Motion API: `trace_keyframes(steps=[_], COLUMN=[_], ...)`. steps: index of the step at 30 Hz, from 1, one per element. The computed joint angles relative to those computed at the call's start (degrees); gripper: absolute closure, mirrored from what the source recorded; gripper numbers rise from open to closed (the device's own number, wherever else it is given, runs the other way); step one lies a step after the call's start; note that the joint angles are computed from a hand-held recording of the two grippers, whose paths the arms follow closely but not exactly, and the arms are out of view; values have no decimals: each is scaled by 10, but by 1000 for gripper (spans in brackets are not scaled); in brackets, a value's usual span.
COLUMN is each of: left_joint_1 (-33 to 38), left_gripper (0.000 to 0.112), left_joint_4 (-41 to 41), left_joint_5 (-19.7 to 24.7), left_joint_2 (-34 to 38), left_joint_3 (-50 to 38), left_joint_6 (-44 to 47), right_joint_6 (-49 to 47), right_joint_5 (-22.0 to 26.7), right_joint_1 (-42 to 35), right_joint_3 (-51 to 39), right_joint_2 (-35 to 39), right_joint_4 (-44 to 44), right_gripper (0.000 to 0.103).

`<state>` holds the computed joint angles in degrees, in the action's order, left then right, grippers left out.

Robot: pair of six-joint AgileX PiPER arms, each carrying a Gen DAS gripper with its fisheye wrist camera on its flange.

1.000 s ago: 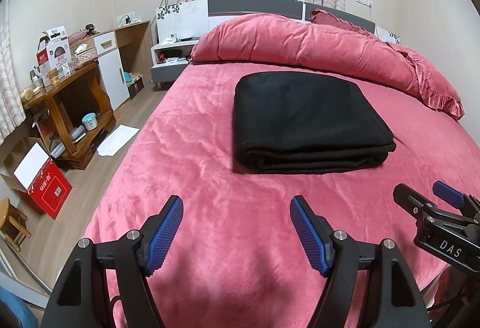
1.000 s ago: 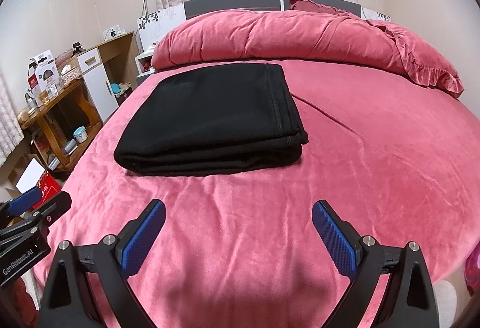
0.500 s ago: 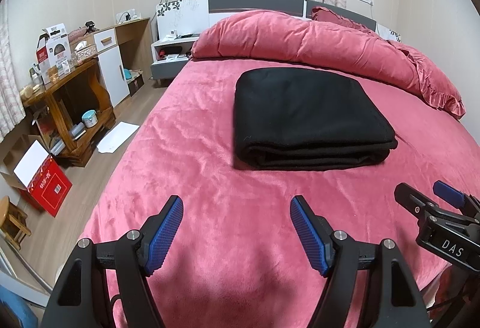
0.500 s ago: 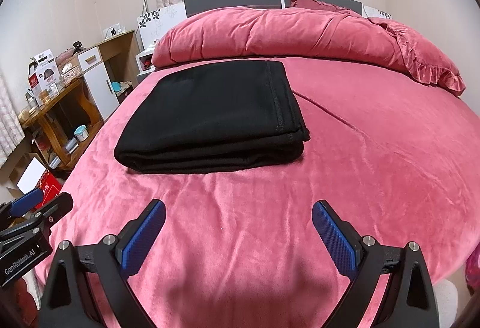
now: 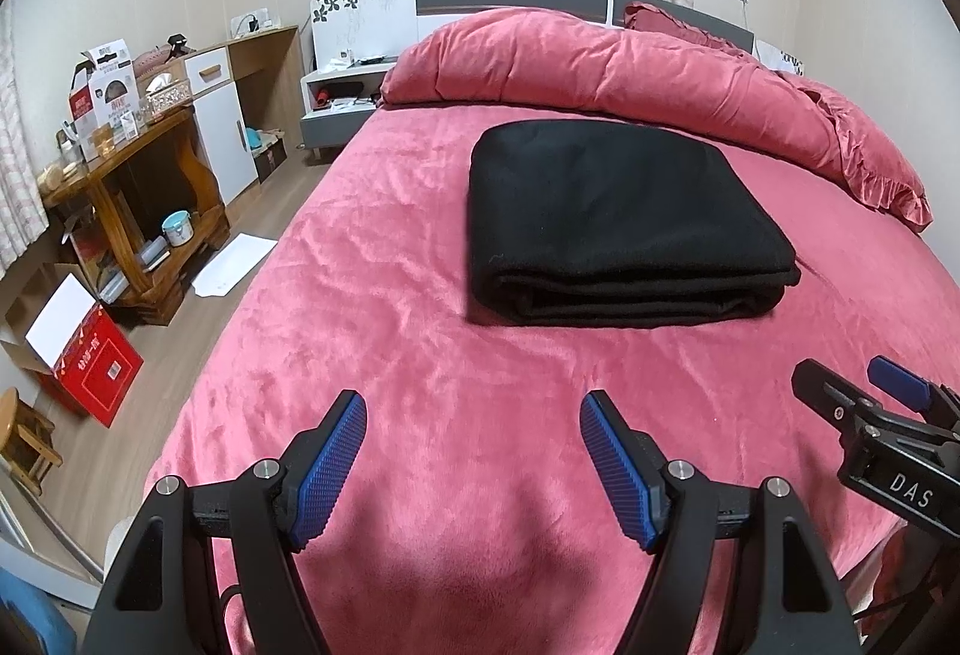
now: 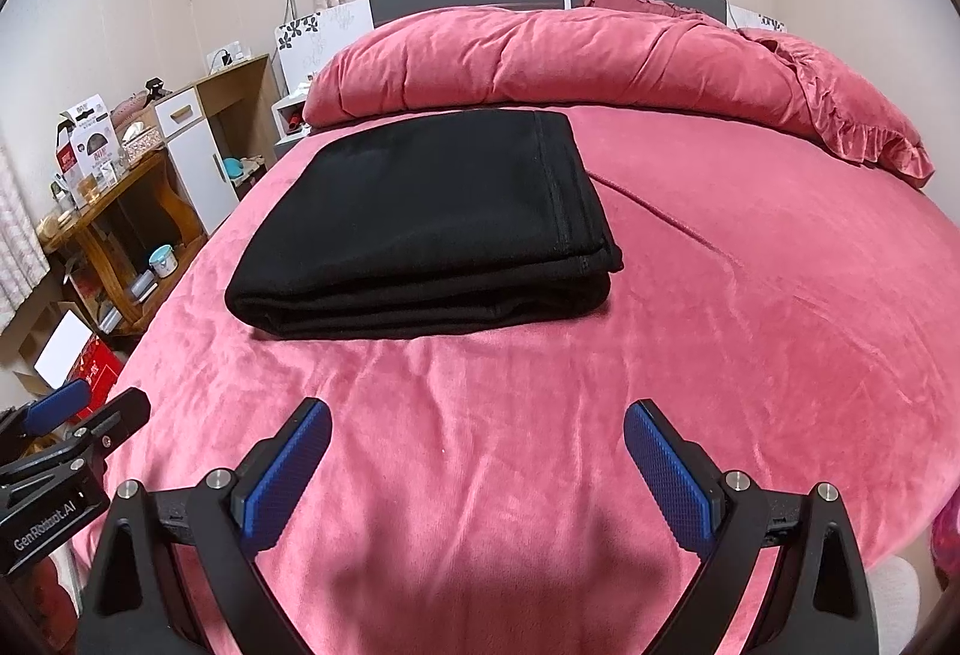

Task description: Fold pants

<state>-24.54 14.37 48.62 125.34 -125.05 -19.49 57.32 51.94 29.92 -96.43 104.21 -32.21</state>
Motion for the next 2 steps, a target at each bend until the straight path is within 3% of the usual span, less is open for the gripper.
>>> trace_keyframes(steps=[2], left_joint_1=[0], left_gripper=[37], left_joint_4=[-2], left_joint_5=[9], left_joint_2=[7], left_joint_3=[-9], left_joint_6=[3], right_joint_6=[-3], right_joint_5=[1], right_joint_1=[-2], right_joint_3=[-2], right_joint_2=[2], right_joint_4=[4], right_gripper=[5])
